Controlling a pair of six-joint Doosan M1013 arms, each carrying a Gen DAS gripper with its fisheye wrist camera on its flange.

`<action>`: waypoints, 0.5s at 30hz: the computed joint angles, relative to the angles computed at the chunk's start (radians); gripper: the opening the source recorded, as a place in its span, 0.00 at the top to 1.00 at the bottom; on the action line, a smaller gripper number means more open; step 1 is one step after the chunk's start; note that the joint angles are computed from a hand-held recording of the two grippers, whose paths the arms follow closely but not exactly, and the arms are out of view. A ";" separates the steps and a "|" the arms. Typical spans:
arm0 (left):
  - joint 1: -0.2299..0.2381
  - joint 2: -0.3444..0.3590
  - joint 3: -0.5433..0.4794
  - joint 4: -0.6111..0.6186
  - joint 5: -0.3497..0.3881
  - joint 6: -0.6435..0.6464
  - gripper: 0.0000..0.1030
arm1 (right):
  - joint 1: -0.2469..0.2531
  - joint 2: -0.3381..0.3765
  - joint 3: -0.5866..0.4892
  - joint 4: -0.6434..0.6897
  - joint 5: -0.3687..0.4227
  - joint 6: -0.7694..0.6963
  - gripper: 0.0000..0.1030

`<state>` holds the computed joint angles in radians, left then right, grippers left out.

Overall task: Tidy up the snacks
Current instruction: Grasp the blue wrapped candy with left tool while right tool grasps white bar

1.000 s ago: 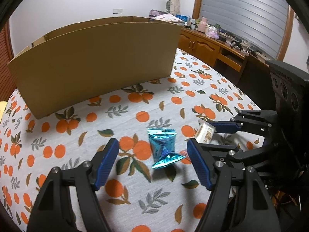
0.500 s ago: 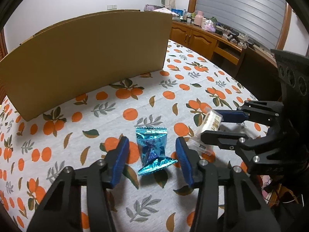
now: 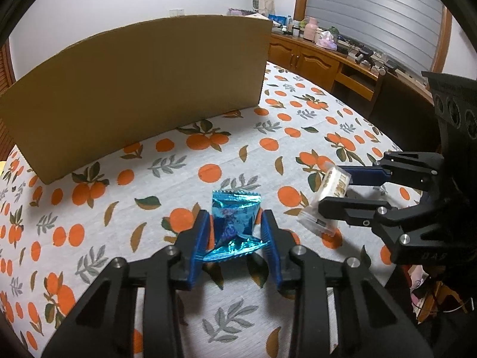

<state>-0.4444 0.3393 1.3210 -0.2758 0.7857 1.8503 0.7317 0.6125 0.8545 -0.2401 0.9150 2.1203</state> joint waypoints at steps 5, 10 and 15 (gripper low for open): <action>0.007 -0.007 -0.002 -0.008 -0.012 0.001 0.68 | -0.001 0.002 -0.008 0.000 0.000 -0.006 0.60; 0.013 -0.015 -0.003 -0.014 -0.024 0.004 0.68 | -0.001 0.000 -0.010 -0.004 -0.003 -0.003 0.60; 0.016 -0.017 -0.004 -0.010 -0.030 0.003 0.69 | -0.001 0.002 -0.016 -0.008 0.002 -0.004 0.60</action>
